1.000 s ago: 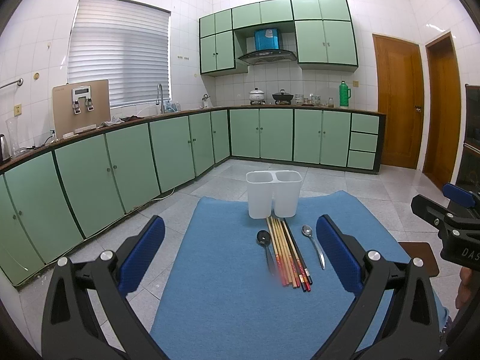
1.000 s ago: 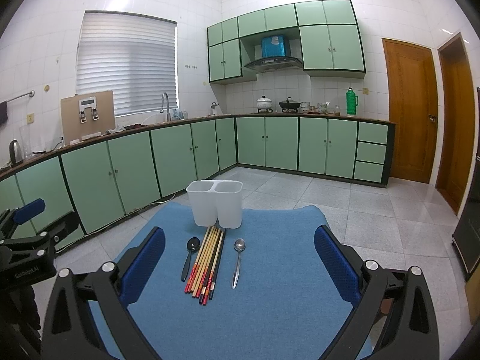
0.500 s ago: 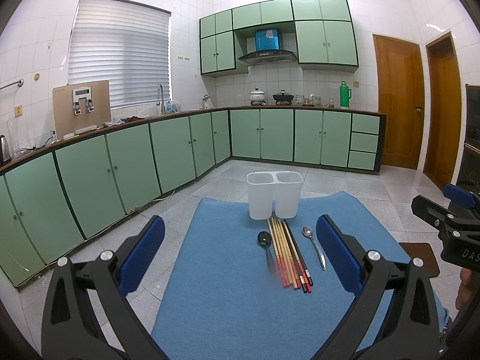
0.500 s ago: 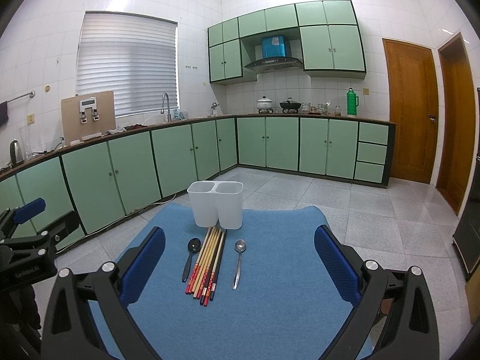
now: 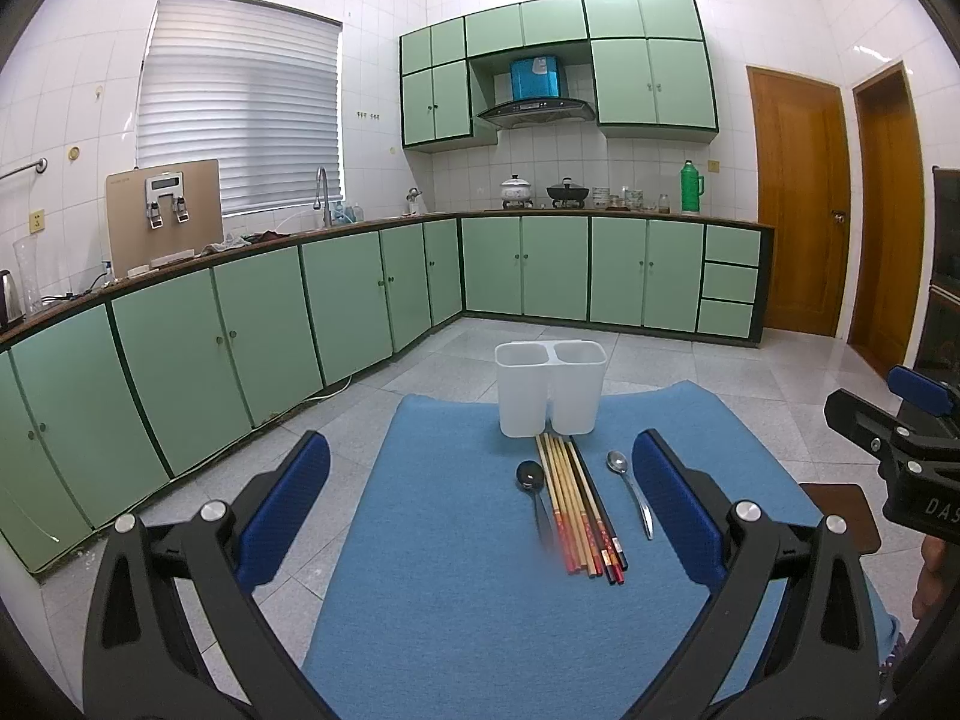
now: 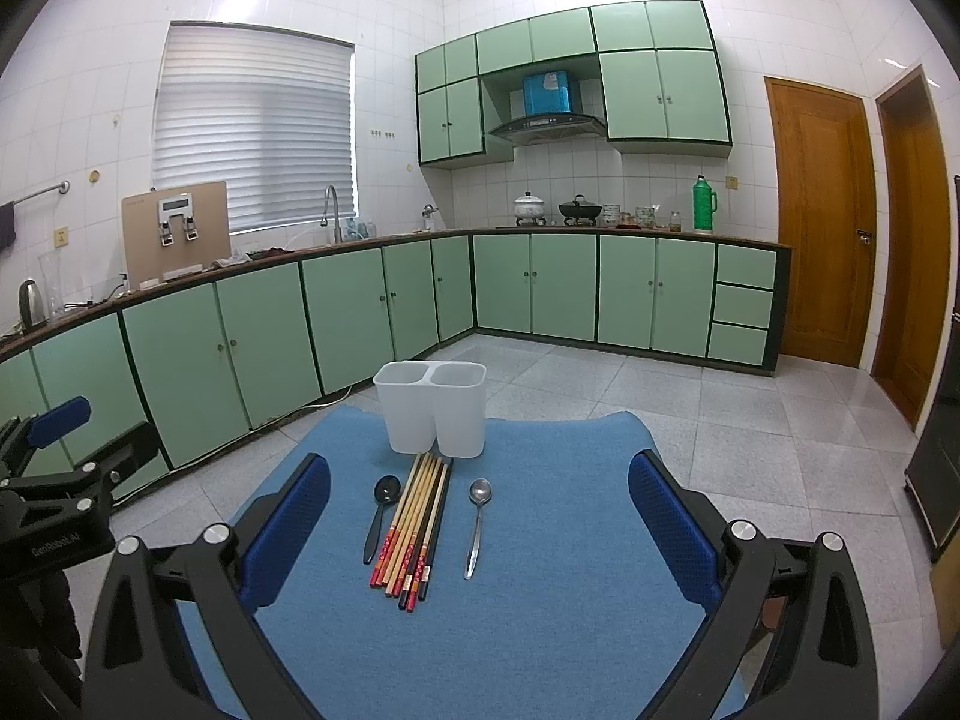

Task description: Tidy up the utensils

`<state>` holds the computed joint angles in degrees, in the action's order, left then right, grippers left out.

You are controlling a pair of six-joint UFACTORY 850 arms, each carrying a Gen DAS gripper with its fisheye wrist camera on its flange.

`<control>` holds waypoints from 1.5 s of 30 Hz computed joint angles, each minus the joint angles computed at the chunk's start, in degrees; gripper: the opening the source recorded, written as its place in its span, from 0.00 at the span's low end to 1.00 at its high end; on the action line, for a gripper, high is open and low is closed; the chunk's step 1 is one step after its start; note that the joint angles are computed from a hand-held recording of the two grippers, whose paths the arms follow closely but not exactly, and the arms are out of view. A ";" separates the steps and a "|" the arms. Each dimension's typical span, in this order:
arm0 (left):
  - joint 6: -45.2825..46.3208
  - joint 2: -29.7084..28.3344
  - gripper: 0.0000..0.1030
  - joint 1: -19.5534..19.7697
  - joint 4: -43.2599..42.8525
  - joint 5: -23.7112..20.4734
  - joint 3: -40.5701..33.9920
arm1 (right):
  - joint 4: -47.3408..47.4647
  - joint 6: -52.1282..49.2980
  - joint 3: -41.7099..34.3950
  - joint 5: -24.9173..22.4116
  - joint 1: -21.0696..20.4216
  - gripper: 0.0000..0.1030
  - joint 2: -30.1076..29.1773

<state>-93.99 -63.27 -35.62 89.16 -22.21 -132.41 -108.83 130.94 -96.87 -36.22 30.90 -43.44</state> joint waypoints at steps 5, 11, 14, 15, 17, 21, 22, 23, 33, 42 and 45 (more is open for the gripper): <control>-0.05 0.57 0.95 0.16 0.14 0.04 0.62 | -0.02 -0.01 0.02 0.00 0.00 0.94 0.01; -0.08 0.55 0.95 0.14 0.25 0.04 0.60 | -0.08 0.10 0.06 -0.06 0.01 0.94 0.01; -0.18 0.65 0.95 0.17 0.32 0.07 0.73 | -0.11 0.15 0.15 -0.02 -0.01 0.94 0.07; -0.13 0.36 0.95 0.05 0.25 -0.07 0.41 | -0.15 0.19 0.20 -0.02 -0.03 0.94 0.11; 0.02 0.34 0.95 0.05 0.15 -0.05 0.37 | -0.21 0.25 0.25 0.00 -0.04 0.94 0.16; 0.03 0.53 0.95 0.11 0.24 0.00 0.64 | -0.20 0.24 0.22 -0.01 -0.03 0.94 0.10; -0.19 0.83 0.95 0.20 0.50 0.08 1.06 | -0.20 0.24 0.22 -0.01 -0.03 0.94 0.10; -0.22 1.04 0.95 0.27 0.52 0.17 1.32 | -0.09 0.13 0.27 0.06 -0.05 0.94 0.16; 3.76 -0.11 0.95 0.31 -3.26 0.03 -0.50 | 0.85 -1.11 -0.63 1.14 -0.83 0.94 -0.14; 14.48 -4.61 0.95 0.30 -13.31 -0.61 -7.96 | 2.53 -3.13 -2.82 1.73 -1.02 0.94 -1.91; 24.33 -9.22 0.95 0.57 -22.30 -1.68 -15.92 | 3.23 -4.28 -4.19 2.07 -1.28 0.94 -2.86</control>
<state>-69.66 -72.49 -35.05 66.86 -23.90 -148.33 -105.60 126.66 -101.06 -34.16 29.62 -46.30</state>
